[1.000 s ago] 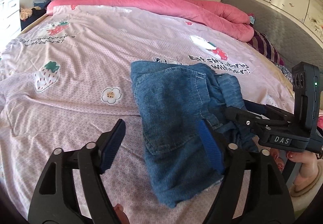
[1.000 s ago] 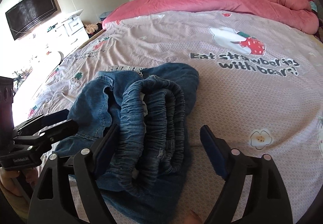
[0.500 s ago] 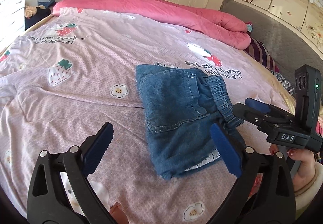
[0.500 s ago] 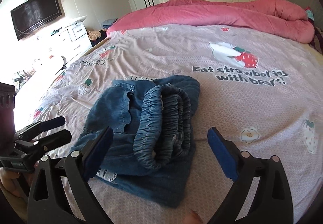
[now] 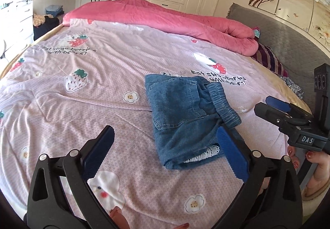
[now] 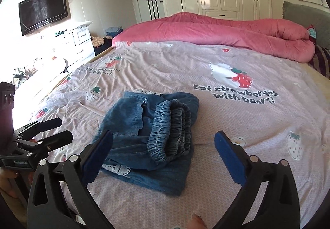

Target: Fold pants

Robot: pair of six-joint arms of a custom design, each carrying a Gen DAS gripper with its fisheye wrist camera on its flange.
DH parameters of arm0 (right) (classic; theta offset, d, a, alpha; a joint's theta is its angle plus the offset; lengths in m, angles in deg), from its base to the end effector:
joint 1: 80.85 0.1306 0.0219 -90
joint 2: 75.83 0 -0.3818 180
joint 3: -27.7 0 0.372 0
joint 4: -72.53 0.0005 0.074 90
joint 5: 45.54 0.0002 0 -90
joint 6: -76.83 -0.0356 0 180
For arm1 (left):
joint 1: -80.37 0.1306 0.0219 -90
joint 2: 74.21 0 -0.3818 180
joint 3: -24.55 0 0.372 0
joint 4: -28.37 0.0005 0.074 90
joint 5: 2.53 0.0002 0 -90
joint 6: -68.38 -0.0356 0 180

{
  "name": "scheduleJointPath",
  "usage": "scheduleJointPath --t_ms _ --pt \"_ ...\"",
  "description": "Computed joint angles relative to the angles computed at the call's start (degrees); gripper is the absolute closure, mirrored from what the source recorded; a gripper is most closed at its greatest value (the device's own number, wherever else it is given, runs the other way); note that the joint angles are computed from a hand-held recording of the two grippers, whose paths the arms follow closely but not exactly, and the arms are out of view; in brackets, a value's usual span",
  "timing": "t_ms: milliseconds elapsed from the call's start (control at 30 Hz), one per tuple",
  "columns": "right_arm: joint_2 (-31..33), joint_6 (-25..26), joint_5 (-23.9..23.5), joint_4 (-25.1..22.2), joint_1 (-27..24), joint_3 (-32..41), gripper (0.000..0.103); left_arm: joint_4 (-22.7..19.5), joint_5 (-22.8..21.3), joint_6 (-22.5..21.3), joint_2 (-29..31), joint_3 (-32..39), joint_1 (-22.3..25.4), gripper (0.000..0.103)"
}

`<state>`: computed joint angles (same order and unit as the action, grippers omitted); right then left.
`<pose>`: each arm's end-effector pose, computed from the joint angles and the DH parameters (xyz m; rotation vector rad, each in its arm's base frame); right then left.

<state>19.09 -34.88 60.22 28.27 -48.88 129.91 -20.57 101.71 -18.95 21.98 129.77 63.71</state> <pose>0.4380 0.2614 0.4929 -0.0452 2.1964 0.2230 0.4893 -0.1561 0.4988 0.4096 2.2461 -0.4595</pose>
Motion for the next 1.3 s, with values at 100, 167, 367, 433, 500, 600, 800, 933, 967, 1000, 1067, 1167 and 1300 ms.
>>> scheduleJointPath --t_ms 100,167,367,433,500,600,800,933,967,1000,1067,1167,1300 --pt "-0.9 0.0 0.2 -0.2 0.5 -0.5 0.005 0.4 -0.9 0.4 -1.3 -1.0 -0.2 0.010" --pt "-1.3 -0.1 0.4 -0.6 0.9 -0.7 0.005 0.6 -1.4 0.7 -2.3 -2.0 -0.5 0.009" --pt "-2.7 -0.5 1.4 -1.5 1.9 -2.2 0.005 0.8 -2.8 0.9 -5.0 -5.2 -1.5 0.009" --pt "-3.4 -0.8 1.7 -1.8 2.3 -3.0 0.005 1.0 -2.9 1.1 -5.7 -6.2 -1.6 0.009" --pt "-3.9 -1.1 1.8 -1.8 2.6 -3.9 0.005 1.3 -3.6 1.6 -6.3 -7.3 -1.8 0.009" --pt "-4.9 -1.5 2.0 -1.8 3.1 -5.3 0.005 1.5 -4.1 1.8 -7.1 -8.8 -2.2 0.009" --pt "-6.6 -3.5 2.3 -1.0 3.9 -8.7 0.005 1.9 -5.7 2.0 -8.5 -11.5 -2.7 0.009" --pt "-7.0 -4.4 2.9 -1.2 4.4 -9.9 0.005 2.5 -7.0 2.0 -9.8 -13.4 -3.3 0.009" --pt "-7.1 -4.4 3.3 -1.2 4.4 -10.1 0.005 2.8 -6.7 2.0 -10.3 -14.1 -3.3 0.009" --pt "-7.2 -4.3 3.9 -1.3 4.5 -10.2 0.005 2.9 -6.8 2.2 -10.6 -14.5 -3.4 0.009" --pt "-7.6 -4.2 4.7 -1.3 4.8 -10.8 0.005 3.0 -6.8 2.3 -11.0 -14.9 -3.5 0.009" --pt "-8.2 -4.5 5.2 -1.3 5.1 -11.8 0.005 3.2 -7.4 1.9 -11.5 -15.6 -3.9 0.009" --pt "-8.7 -4.4 6.0 -1.1 5.6 -12.9 0.005 3.0 -8.0 1.9 -11.8 -16.2 -4.3 0.009"
